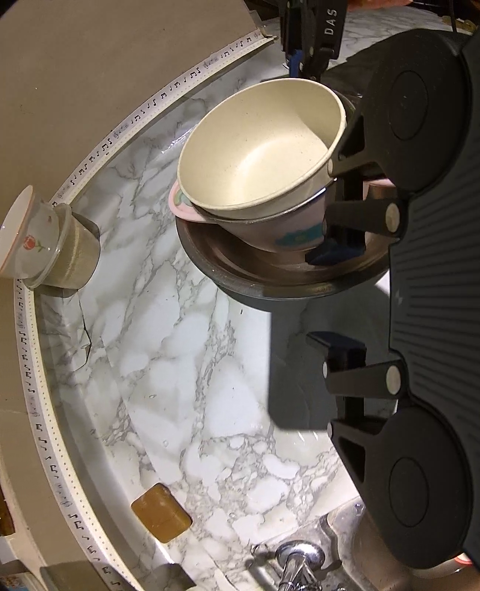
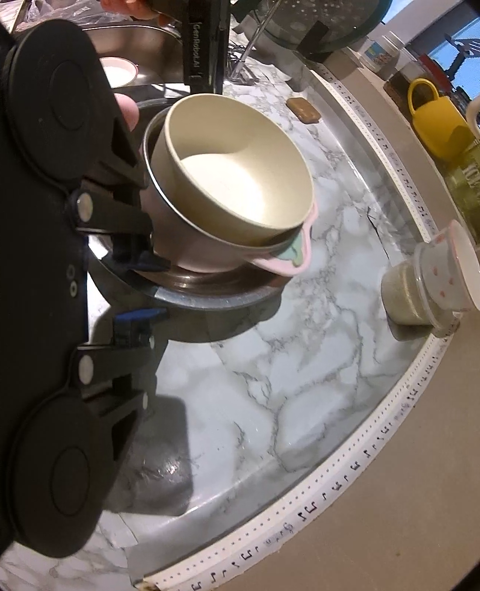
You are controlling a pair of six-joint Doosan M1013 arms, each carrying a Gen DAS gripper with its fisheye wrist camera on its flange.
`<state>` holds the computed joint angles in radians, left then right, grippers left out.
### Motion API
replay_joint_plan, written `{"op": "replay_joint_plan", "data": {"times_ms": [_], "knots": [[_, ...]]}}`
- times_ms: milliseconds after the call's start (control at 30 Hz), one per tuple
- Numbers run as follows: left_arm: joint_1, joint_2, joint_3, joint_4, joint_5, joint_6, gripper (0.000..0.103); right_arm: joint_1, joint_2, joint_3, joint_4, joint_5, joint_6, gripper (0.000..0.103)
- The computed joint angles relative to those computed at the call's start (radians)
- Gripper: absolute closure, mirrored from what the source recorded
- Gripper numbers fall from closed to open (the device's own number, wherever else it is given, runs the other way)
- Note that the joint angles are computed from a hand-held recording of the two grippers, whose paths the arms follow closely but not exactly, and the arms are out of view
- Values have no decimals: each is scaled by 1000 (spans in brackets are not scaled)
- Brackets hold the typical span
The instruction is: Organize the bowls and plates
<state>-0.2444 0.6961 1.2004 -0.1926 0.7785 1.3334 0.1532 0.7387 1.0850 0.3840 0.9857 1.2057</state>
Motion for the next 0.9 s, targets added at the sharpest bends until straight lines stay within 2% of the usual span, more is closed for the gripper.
{"op": "replay_joint_plan", "data": {"times_ms": [167, 233, 633, 900], "knots": [[-2, -1, 0, -8, -11, 23, 85, 3, -2, 4, -4, -7, 4, 88], [-2, -2, 0, -14, -20, 31, 87, 4, -4, 7, -10, -11, 6, 88], [-13, -4, -8, 49, -21, -10, 89, 10, -9, 3, -46, -23, 60, 89], [-19, -12, 1, 69, -36, -17, 89, 12, -29, 32, -49, -70, 32, 89]]}}
